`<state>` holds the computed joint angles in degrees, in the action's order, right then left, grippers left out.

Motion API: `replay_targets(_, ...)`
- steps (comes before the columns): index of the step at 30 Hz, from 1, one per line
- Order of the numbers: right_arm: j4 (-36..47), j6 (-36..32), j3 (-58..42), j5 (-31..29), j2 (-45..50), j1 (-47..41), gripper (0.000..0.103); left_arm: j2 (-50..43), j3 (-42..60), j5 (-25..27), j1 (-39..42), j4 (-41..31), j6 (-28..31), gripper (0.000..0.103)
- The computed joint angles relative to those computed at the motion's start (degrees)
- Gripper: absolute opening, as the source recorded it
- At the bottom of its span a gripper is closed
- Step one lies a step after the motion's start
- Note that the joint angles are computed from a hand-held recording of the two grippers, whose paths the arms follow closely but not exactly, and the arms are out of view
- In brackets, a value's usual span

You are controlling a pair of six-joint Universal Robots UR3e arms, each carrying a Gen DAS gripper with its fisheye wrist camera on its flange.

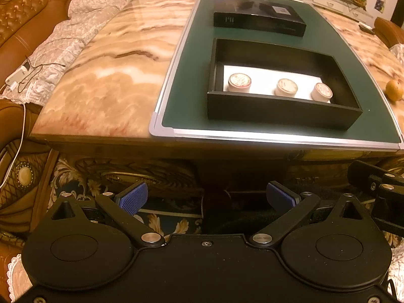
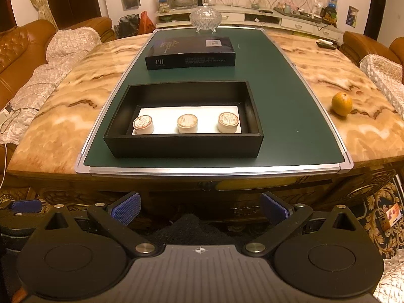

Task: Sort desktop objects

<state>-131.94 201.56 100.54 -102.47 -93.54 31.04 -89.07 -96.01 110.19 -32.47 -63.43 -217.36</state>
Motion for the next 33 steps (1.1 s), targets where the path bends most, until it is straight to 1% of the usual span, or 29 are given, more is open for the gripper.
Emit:
replay_targets(14,-0.71,-0.61,0.78,1.43,0.69,-2.22,0.103,-2.16,1.49,-0.47,0.26,-0.29,0.58,0.102)
replay_targets(33,-1.62,-1.88,0.02,3.37,4.06,-4.84,0.103,-6.99,4.99,-2.13,1.45,-0.36,2.5,0.102)
